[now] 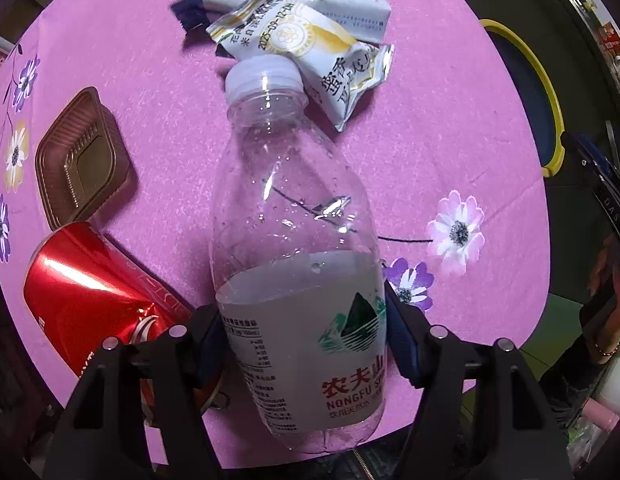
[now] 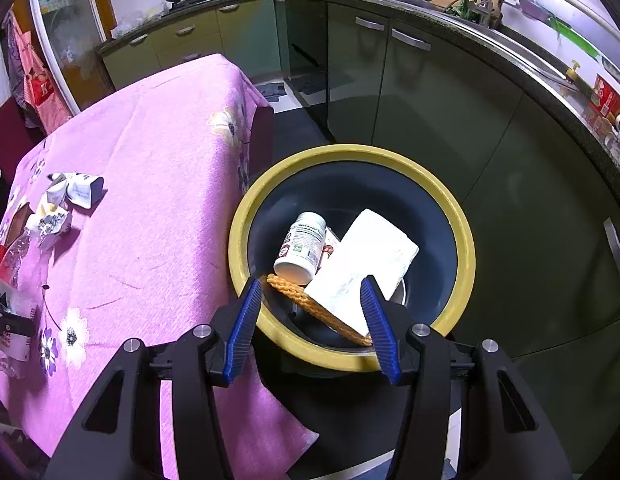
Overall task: Collect trash
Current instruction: 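Grasp the clear Nongfu water bottle around its label with the left tool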
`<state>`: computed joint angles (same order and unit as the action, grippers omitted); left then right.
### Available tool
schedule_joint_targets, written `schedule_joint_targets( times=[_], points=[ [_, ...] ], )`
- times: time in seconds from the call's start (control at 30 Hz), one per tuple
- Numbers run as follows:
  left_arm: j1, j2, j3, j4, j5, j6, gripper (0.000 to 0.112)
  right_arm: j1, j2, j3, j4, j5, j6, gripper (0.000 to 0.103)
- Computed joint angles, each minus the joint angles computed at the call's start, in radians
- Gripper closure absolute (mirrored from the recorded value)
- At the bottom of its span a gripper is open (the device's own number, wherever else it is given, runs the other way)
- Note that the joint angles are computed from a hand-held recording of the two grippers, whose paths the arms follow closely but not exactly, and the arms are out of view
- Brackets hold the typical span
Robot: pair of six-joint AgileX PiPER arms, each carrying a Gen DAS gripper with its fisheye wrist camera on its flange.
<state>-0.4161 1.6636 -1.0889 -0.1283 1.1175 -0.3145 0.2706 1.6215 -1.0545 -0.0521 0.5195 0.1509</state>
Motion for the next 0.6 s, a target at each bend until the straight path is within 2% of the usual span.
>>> schedule_joint_targets(
  times=[0.2,0.6],
  points=[
    [-0.006,-0.032,0.015,-0.019,0.012,0.006,0.048,-0.004,-0.011,0.005,0.019,0.001,-0.02,0.051],
    [-0.007,-0.171,0.034,-0.014,0.086,0.008,0.049,0.009,-0.021,0.008,0.045,0.005,-0.04,0.051]
  ],
)
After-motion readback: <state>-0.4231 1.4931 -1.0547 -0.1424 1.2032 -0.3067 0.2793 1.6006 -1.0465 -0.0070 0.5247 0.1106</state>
